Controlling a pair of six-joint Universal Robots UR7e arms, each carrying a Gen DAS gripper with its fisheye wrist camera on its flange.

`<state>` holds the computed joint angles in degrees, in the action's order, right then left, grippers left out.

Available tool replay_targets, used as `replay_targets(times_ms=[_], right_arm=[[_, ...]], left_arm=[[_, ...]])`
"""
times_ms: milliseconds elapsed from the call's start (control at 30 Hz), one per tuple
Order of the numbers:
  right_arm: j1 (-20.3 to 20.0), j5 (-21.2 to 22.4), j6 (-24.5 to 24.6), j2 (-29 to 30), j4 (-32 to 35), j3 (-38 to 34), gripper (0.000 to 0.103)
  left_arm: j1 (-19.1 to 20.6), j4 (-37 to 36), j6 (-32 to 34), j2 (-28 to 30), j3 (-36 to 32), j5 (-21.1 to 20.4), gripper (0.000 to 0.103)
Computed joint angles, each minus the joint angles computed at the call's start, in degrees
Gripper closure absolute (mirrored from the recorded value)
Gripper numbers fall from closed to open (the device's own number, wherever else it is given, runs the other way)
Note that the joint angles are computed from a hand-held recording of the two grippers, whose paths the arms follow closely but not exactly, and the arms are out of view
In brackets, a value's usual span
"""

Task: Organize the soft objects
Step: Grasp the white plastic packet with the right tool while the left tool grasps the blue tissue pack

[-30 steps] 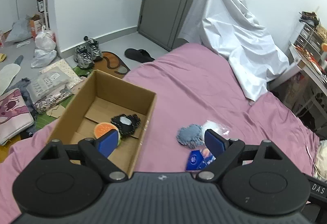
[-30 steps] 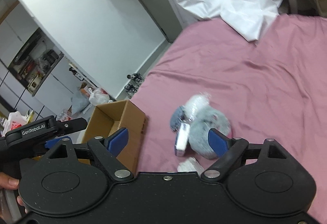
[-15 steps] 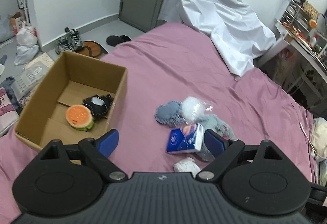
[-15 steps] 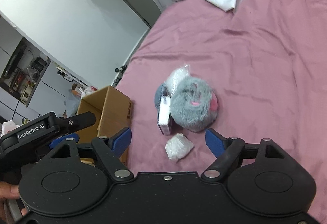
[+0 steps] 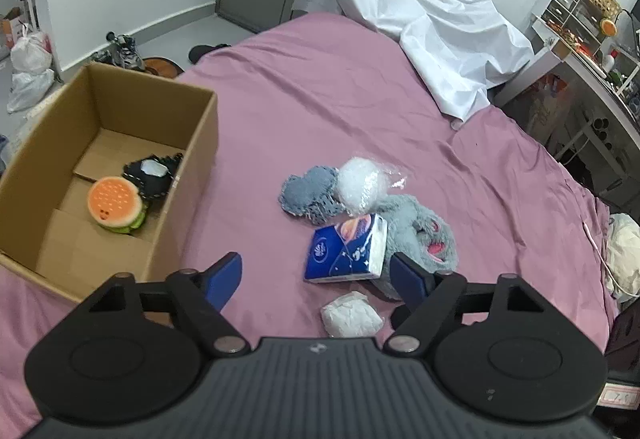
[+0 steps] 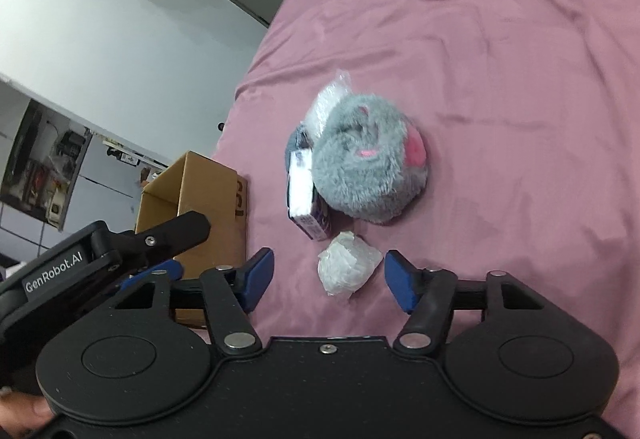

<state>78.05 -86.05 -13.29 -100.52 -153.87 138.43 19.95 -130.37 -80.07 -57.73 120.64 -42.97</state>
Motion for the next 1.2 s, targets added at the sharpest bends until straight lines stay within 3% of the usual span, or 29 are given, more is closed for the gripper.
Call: replay_targets(times_ms=[300, 667, 767, 1200], right_arm=[[-0.9, 0.5, 2.7, 3.6, -1.6, 0.3, 0.060], [-1.0, -1.4, 5.0, 8.4, -5.2, -0.3, 0.061], [-0.8, -2.2, 4.5, 9.0, -6.4, 0.0, 0.066], [1.6, -7.0, 4.4, 9.4, -12.1, 0.1, 0.070]], left_arm=[[1.8, -7.1, 3.2, 1.6, 1.3, -1.2, 0.033], [4.3, -14.7, 9.5, 4.7, 0.5, -2.2, 0.034], [5.1, -16.5, 11.2, 6.0, 0.1, -3.0, 0.034], [6.8, -16.6, 11.9, 9.3, -1.4, -3.1, 0.034]])
